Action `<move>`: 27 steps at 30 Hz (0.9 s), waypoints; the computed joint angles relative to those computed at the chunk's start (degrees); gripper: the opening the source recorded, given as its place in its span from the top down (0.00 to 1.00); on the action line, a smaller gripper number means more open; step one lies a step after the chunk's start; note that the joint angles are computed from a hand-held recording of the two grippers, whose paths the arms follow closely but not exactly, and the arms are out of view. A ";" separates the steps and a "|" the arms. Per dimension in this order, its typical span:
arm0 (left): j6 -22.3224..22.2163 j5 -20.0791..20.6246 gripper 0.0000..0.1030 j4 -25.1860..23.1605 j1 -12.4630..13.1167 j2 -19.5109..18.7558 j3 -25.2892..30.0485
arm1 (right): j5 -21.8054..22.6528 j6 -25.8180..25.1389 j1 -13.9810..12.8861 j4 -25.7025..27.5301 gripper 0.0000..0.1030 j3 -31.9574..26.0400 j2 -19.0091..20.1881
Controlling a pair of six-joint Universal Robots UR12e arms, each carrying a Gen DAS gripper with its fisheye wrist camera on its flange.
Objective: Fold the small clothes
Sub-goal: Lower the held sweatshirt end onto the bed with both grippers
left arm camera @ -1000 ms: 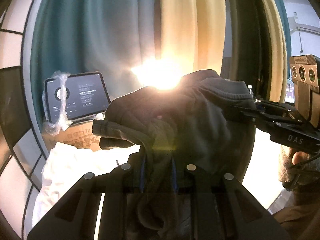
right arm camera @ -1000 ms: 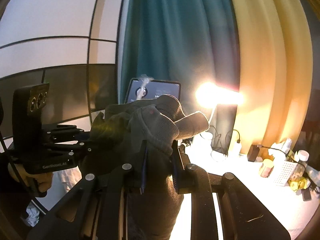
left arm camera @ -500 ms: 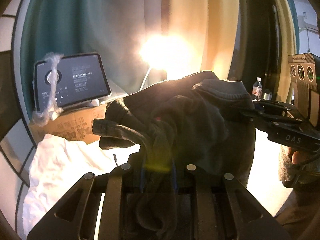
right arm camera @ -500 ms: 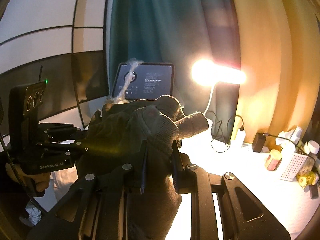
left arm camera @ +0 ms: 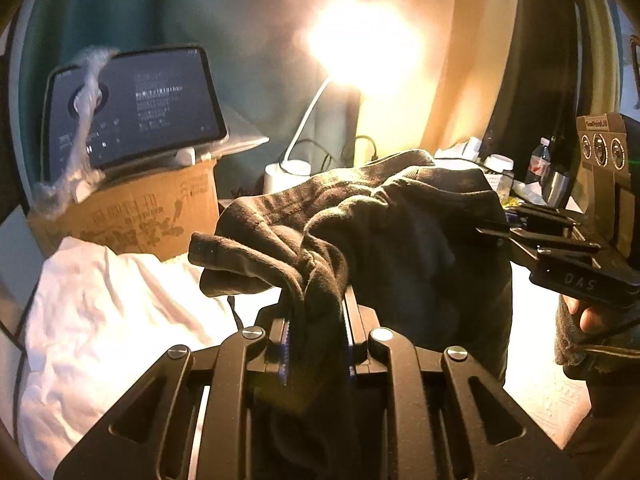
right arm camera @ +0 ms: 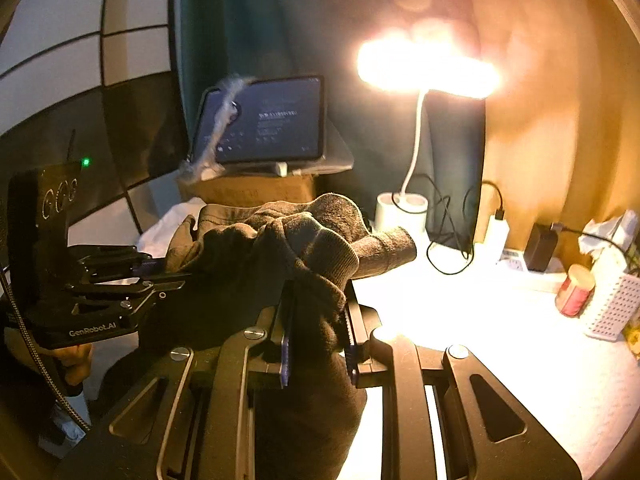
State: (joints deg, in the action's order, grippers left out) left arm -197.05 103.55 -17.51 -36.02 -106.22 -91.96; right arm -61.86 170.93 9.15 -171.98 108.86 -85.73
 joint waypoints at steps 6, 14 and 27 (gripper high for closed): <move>-0.88 -1.82 0.82 -2.10 1.04 -1.12 0.59 | 0.29 -0.46 -0.02 3.46 0.79 -1.88 2.28; -1.76 -4.61 0.82 -4.85 2.44 -2.78 1.79 | -0.53 -1.16 0.28 7.73 0.79 -4.10 5.38; -5.56 -10.51 0.82 -14.12 4.92 -4.77 4.41 | -2.25 0.33 -0.23 17.95 0.71 -7.26 9.31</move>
State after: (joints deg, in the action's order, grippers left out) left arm -202.61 93.04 -31.63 -31.10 -111.00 -87.55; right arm -64.10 171.26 8.92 -154.03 101.59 -76.42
